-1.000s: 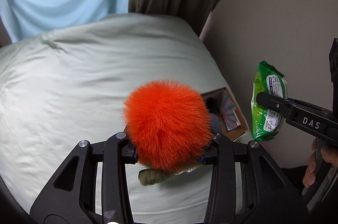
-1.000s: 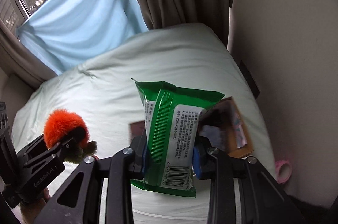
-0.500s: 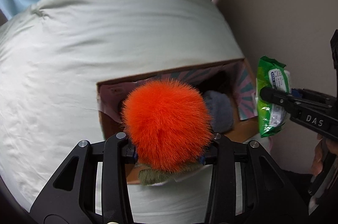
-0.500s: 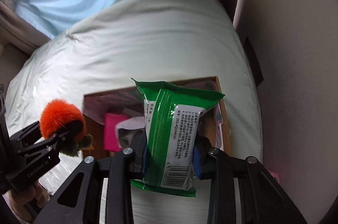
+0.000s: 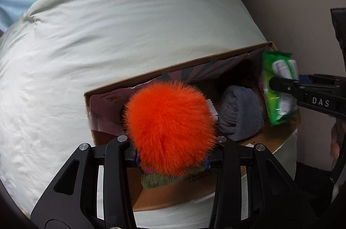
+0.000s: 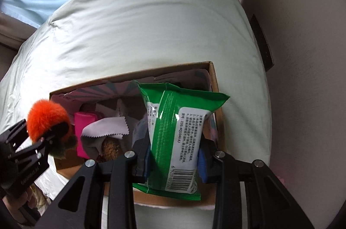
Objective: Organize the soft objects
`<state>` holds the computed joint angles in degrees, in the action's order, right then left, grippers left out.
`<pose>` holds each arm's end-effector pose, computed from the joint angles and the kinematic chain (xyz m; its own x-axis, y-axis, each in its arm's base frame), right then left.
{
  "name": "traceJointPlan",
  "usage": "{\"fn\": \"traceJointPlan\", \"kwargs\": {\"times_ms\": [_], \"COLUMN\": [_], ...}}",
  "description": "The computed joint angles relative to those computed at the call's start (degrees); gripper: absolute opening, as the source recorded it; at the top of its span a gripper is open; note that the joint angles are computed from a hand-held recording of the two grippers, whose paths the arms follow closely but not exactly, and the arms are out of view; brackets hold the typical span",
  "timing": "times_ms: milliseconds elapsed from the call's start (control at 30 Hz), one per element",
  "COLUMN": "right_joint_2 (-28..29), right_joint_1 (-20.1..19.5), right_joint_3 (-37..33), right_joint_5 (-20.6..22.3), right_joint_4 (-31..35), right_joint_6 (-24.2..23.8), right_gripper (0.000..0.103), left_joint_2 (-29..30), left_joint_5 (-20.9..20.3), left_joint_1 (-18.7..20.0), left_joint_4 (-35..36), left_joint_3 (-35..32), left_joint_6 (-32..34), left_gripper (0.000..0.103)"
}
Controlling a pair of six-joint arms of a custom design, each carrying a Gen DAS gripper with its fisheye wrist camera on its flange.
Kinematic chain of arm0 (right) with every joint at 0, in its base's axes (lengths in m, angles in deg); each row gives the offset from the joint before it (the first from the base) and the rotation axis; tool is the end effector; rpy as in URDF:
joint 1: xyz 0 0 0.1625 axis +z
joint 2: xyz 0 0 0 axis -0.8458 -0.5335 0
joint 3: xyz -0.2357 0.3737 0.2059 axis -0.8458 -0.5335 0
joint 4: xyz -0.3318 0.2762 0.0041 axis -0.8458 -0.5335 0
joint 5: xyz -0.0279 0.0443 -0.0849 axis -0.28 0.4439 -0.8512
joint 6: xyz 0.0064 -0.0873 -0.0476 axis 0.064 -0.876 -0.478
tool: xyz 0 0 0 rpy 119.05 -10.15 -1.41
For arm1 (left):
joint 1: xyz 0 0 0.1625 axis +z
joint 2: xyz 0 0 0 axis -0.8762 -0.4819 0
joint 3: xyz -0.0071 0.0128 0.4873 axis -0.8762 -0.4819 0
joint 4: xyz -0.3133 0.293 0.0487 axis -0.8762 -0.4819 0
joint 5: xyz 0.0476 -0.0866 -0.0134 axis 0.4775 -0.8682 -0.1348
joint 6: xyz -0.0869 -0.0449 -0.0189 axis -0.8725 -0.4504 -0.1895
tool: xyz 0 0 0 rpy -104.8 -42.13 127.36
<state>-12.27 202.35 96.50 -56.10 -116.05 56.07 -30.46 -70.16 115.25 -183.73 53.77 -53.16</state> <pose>0.4419 -0.2149 -0.0709 -0.7644 0.3969 0.5080 0.1965 0.8940 -0.4028 0.0089 -0.3021 0.3692 -0.6165 0.6114 -0.4961 0.5924 0.7753 0.2193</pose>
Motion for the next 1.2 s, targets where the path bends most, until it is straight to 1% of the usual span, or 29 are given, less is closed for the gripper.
{"fn": "traceJointPlan", "kwargs": {"times_ms": [33,67,100,133,167,200,233,367,433,500,667,833,967,1100,1200], "right_joint_2": [0.06,0.08,0.06,0.0,0.01,-0.02,0.01,0.23,0.4,0.49,0.32,0.26,0.99,3.13,5.77], "right_joint_1": [-0.24,-0.37,-0.39,-0.4,-0.29,-0.07,0.19,1.78,2.3,3.05,4.92,8.23,11.39,14.19,16.26], "right_joint_3": [0.1,0.23,0.41,0.44,0.34,0.16,-0.05,-1.11,-1.63,-2.33,-5.02,-11.02,-18.48,-27.14,-35.21], "right_joint_5": [-0.14,-0.47,-0.98,-1.36,-1.61,-1.79,-1.98,-3.68,-3.94,-4.33,-5.11,-6.74,-8.78,-11.21,-13.46], "right_joint_4": [-0.09,-0.51,-0.96,-0.85,-0.77,-0.64,-0.57,0.15,-0.12,0.19,3.56,11.74,19.85,27.63,34.33], "right_joint_6": [-0.02,0.02,0.04,0.13,0.25,0.5,0.84,2.76,2.83,3.43,5.08,7.9,9.69,11.0,12.01], "right_gripper": [0.049,0.055,0.066,0.08,0.087,0.094,0.095,0.095,0.095,0.095,0.095,0.095,0.095,0.095,0.095], "left_joint_2": [0.62,1.25,1.85,2.21,2.36,2.32,2.26,1.11,0.0,-0.75,-3.33,-6.14,-8.16,-8.93,-8.75], "left_joint_5": [-0.19,-0.72,-1.11,-1.36,-1.69,-2.27,-2.57,-2.18,-1.93,-2.6,-3.83,-4.59,-4.19,-2.43,0.32], "left_joint_1": [0.19,0.75,1.25,1.56,1.8,2.23,2.5,2.61,2.47,2.52,0.87,-3.0,-7.13,-11.24,-13.68], "left_joint_4": [-0.15,-0.08,-0.2,-0.21,-0.25,-0.74,-0.8,0.99,1.11,2.31,5.88,11.64,17.46,24.3,29.05], "left_joint_3": [0.02,-0.32,-0.59,-0.78,-0.95,-1.15,-1.38,-2.08,-2.16,-2.95,-5.46,-10.72,-17.15,-25.57,-32.55], "left_joint_6": [-0.21,-0.22,-0.38,-0.52,-0.49,0.09,0.35,0.25,0.28,-0.11,-1.03,-3.53,-6.26,-9.18,-10.43], "left_gripper": [0.041,0.048,0.069,0.098,0.102,0.103,0.103,0.103,0.103,0.103,0.103,0.103,0.103,0.103,0.103]}}
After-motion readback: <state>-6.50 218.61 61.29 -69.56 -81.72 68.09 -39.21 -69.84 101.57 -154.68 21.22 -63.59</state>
